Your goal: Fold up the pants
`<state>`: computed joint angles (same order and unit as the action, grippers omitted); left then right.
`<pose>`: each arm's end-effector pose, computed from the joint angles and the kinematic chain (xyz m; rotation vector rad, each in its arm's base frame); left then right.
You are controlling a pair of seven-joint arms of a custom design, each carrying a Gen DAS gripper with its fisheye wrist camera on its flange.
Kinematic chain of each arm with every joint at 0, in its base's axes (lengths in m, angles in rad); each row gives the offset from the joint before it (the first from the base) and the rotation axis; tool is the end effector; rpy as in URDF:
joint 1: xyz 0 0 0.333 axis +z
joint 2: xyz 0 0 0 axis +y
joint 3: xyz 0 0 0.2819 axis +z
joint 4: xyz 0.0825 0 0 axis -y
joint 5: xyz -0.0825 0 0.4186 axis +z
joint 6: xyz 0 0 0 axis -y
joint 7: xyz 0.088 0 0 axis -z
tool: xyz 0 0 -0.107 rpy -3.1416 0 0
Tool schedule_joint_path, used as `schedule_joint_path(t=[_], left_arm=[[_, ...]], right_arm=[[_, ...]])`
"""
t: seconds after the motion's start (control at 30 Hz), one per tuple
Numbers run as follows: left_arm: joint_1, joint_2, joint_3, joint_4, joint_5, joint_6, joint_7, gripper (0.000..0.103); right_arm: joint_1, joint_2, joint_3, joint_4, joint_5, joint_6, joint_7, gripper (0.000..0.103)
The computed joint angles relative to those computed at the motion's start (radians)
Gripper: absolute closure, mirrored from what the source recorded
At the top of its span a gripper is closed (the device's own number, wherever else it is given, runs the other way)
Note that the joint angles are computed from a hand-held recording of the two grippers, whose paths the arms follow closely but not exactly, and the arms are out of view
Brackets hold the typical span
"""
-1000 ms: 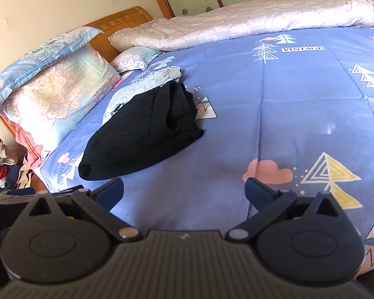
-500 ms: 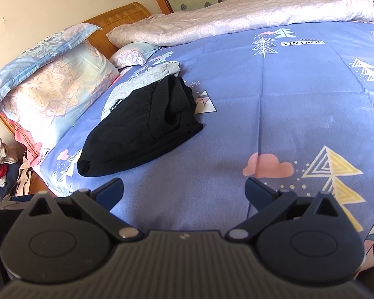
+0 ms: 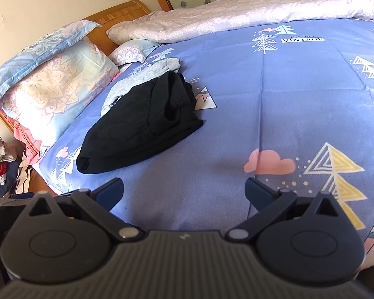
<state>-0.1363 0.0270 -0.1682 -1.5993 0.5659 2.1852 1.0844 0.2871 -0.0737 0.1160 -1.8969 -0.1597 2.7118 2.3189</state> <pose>0.6208 -0.1730 0.6335 -1.6930 1.7182 -0.3792 0.5728 0.2526 0.5956 -1.4156 1.7810 -0.3856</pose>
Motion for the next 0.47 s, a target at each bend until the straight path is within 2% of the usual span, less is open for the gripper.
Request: schedule_joint_path(t=[0.17, 0.47], left_arm=[[0.0, 0.0, 0.0, 0.0, 0.011, 0.005, -0.009, 0.0], [0.008, 0.006, 0.004, 0.008, -0.071, 0.004, 0.029, 0.0]], right_arm=[[0.001, 0.001, 0.0, 0.0, 0.0, -0.002, 0.002, 0.0], [0.002, 0.003, -0.003, -0.001, 0.018, -0.008, -0.014, 0.0]])
